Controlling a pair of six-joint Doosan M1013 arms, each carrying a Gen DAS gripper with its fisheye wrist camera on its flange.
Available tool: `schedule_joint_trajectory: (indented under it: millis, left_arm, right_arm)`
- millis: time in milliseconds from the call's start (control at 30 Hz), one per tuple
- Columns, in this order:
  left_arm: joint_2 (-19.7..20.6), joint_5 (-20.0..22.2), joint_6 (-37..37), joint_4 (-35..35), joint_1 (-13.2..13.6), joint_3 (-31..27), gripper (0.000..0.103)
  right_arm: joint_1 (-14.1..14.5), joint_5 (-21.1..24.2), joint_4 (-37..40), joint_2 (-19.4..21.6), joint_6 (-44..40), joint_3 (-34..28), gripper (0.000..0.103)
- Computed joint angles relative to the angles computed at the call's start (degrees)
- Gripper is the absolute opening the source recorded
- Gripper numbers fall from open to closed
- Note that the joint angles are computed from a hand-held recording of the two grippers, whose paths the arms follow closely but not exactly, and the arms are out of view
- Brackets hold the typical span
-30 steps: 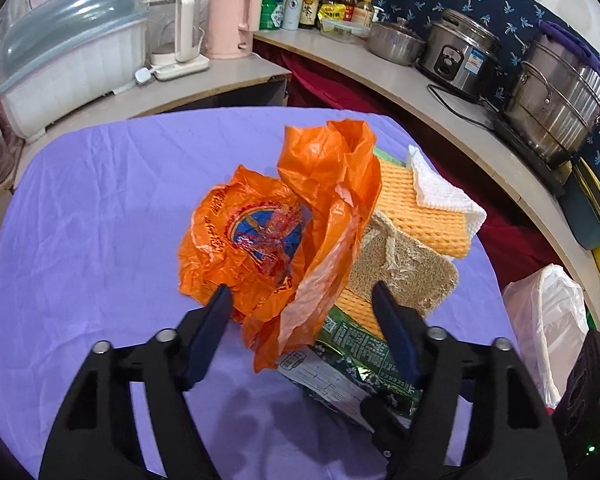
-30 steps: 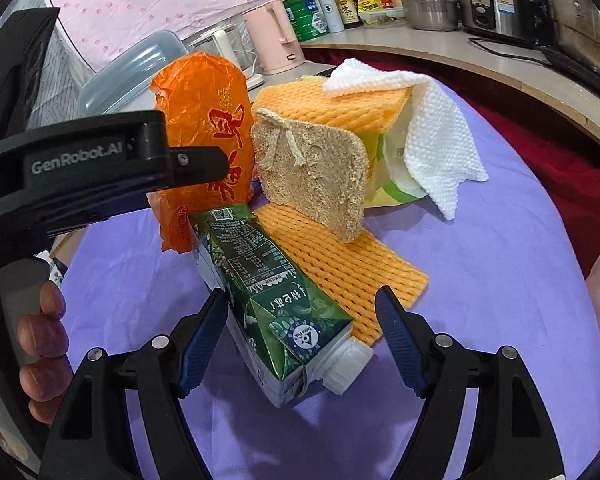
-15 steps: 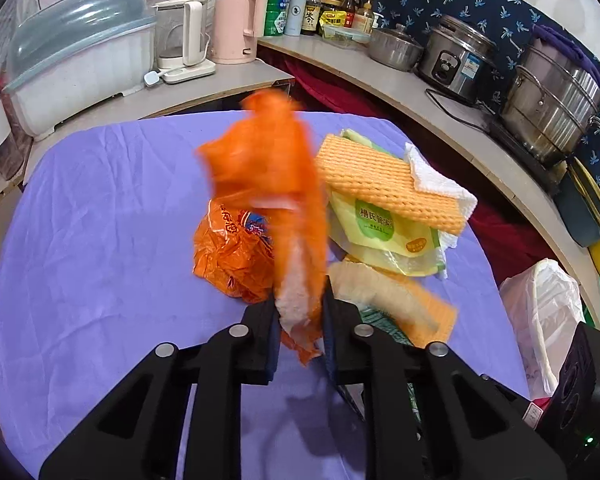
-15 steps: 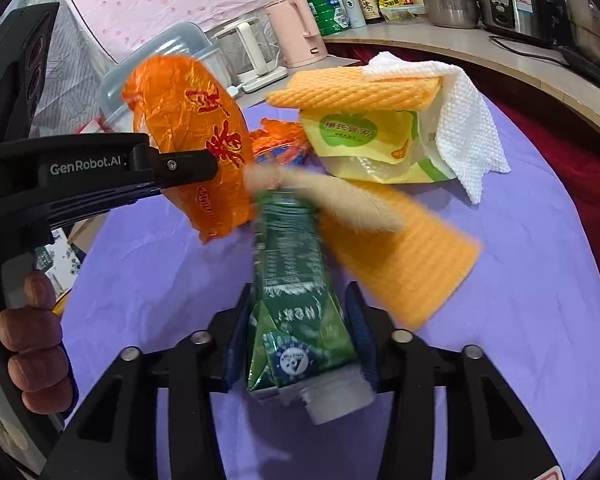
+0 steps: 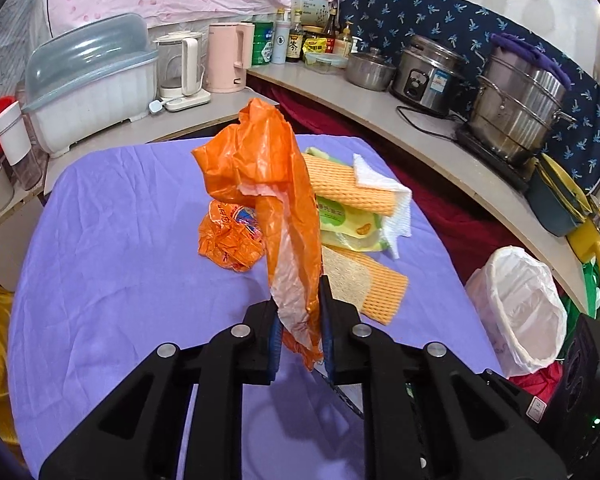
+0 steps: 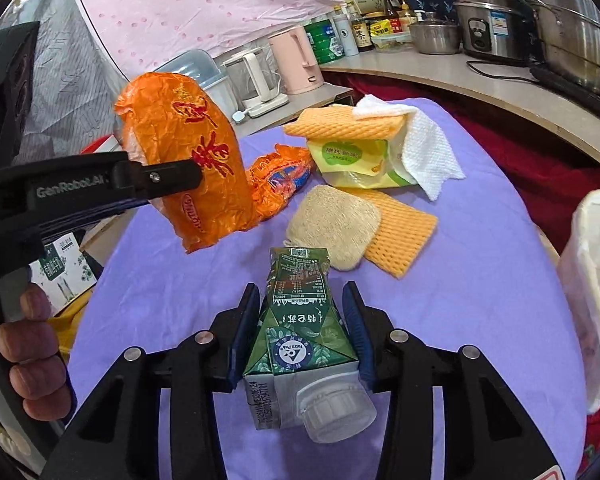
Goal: Collect trash
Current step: 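Carry the orange bag and milk carton over the bin and open both tools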
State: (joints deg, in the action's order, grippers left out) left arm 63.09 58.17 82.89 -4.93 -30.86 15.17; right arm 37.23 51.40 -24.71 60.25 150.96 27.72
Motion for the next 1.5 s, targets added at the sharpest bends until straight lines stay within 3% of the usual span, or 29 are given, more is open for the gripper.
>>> schedule_joint_trajectory:
  millis: [100,267,433,567,633,733,900,1133,1500]
  left_arm:
    - [-4.4,-4.3,1.1,0.1,-0.4,8.4,0.015]
    - [-8.2,-6.8,1.8,-0.3,-0.9,16.1,0.016]
    - [-9.6,-7.1,1.1,0.4,-1.0,19.6,0.016]
    - [-10.4,-7.1,0.4,1.2,-1.0,21.6,0.016]
    - [-10.8,-7.3,0.2,1.6,-1.0,22.4,0.016]
    - [-11.3,-7.7,0.4,2.0,-1.0,23.1,0.016]
    - [-11.3,-7.8,1.3,1.4,-1.3,22.7,0.016]
    - [-9.9,-7.2,4.8,-0.7,-2.8,18.9,0.016]
    - [-3.7,-1.6,11.0,-3.9,-7.0,5.5,0.016]
  right_arm:
    - [0.5,0.8,1.6,-1.7,-0.8,3.1,0.042]
    - [0.9,2.9,7.5,-3.4,-3.1,7.0,0.042]
    - [0.7,7.2,11.0,-1.8,-5.2,4.1,0.043]
    - [0.3,11.7,12.4,1.1,-7.1,-1.7,0.049]
    - [0.3,12.0,13.6,1.6,-7.8,-2.4,0.036]
    - [0.7,10.8,12.1,0.8,-6.8,-0.9,0.036]
    - [1.2,6.0,5.4,-3.7,0.1,6.4,0.036]
    - [1.5,2.6,-6.3,-10.7,12.2,17.0,0.036]
    - [0.4,3.3,-20.6,-20.7,32.8,33.0,0.036]
